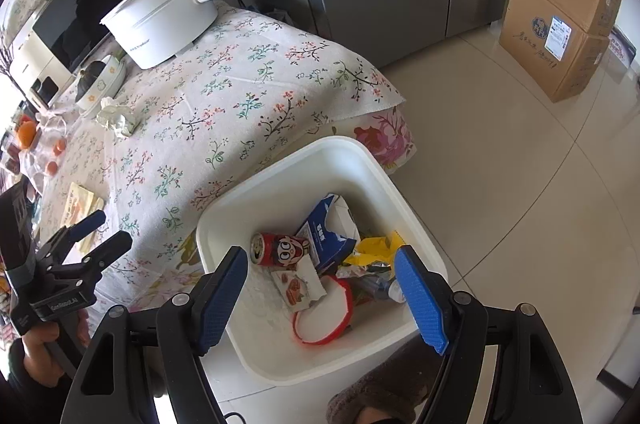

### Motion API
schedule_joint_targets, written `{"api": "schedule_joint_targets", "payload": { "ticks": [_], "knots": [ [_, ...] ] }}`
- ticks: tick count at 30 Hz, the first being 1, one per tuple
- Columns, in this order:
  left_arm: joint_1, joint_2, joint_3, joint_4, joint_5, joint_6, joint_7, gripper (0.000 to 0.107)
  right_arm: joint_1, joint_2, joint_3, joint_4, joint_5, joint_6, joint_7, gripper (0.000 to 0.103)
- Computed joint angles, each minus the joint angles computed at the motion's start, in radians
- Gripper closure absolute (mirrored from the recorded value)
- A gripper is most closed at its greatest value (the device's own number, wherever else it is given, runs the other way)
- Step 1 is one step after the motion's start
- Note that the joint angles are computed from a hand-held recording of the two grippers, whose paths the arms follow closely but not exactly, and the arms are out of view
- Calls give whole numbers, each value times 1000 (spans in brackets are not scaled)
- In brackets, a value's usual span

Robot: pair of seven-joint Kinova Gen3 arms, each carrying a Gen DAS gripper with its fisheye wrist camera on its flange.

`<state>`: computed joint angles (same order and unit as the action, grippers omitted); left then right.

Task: Collect trash
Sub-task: 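Move both tools back toward the yellow bread bag, then close the left tool on the yellow bread bag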

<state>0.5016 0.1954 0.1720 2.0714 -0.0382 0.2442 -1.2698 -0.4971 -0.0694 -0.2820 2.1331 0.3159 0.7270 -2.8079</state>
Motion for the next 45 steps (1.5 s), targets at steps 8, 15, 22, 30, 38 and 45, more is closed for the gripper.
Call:
{"api": "schedule_joint_targets", "payload": {
  "ticks": [8, 15, 22, 30, 38, 45],
  "knots": [
    [-9, -77, -103, 54, -119, 18, 190, 5, -53, 99, 9, -120, 48, 42, 13, 25],
    [-178, -125, -70, 80, -39, 56, 150, 5, -131, 179, 37, -237, 89, 73, 31, 24],
    [-235, -117, -120, 82, -189, 99, 234, 5, -189, 244, 67, -320, 94, 76, 50, 24],
    [-347, 27, -102, 24, -68, 220, 50, 6, -227, 293, 95, -379, 80, 84, 85, 24],
    [-241, 29, -147, 24, -183, 220, 140, 5, -243, 311, 113, -400, 70, 85, 93, 24],
    [-144, -32, -145, 103, -288, 115, 222, 81, -261, 330, 121, -418, 82, 90, 78, 24]
  ]
}}
